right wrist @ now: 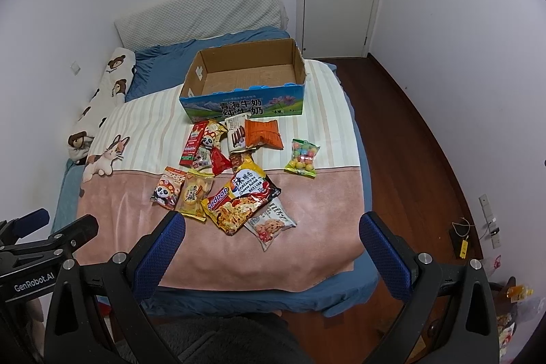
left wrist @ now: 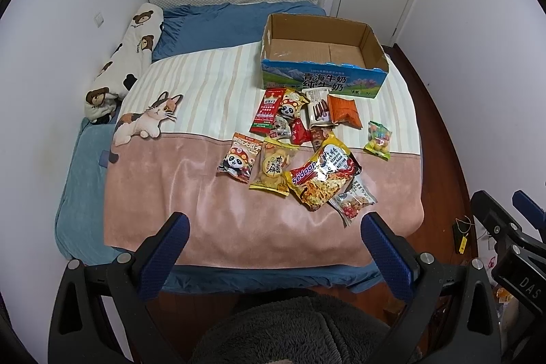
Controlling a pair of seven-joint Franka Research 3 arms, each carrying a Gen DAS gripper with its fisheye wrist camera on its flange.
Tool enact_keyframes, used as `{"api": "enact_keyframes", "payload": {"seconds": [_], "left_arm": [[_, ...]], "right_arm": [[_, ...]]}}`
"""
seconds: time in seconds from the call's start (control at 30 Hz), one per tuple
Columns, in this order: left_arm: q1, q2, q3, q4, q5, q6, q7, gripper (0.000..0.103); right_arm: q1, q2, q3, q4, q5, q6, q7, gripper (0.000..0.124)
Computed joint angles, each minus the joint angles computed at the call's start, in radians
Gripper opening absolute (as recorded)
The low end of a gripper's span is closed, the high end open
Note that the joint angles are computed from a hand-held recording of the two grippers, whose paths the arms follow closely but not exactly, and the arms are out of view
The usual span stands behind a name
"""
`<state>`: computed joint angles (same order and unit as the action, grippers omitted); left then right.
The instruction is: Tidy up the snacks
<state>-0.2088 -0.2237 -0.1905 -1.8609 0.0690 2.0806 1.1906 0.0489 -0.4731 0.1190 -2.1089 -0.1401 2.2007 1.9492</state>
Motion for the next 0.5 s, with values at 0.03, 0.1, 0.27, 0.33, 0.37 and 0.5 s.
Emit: {"api": "enact_keyframes", "payload": {"seconds": [0.03, 0.1, 0.27, 0.33, 0.37, 0.5], "left_arm": [[0.0, -0.003, 0.0, -0.005, -0.001, 0.004, 0.002, 0.103], [0.0, -0.002, 0.001, -0.005, -0.001, 0.004, 0.003, 0.103], [0.0, -0.002, -0.001, -0.005, 0.0, 0.004, 0.002, 0.103], [0.0, -0.002, 0.0, -0.005, -0.001, 0.004, 0.002, 0.103], [0.0, -0.002, -0.001, -0.006, 0.0, 0.004, -0.001, 0.103], [-0.002, -0.001, -0.003, -0.005, 0.002, 0.004, -0.001, 0.103]], "right_arm": [[0.001, -0.001, -0.001, 0.0, 0.002, 0.0, 0.0, 0.103], [0.0, -0.001, 0.001, 0.0, -0.001, 0.0, 0.002, 0.103], [0.0, -0.003, -0.002, 0.0, 0.004, -0.001, -0.001, 0.103], [0.0, -0.003, -0.002, 0.0, 0.004, 0.0, -0.001, 0.103], [0.0, -0.004, -0.002, -0.001, 0.004, 0.0, -0.001, 0.103], [0.0, 0.001, -0.002, 0.001, 0.004, 0.003, -0.002, 0.103]]}}
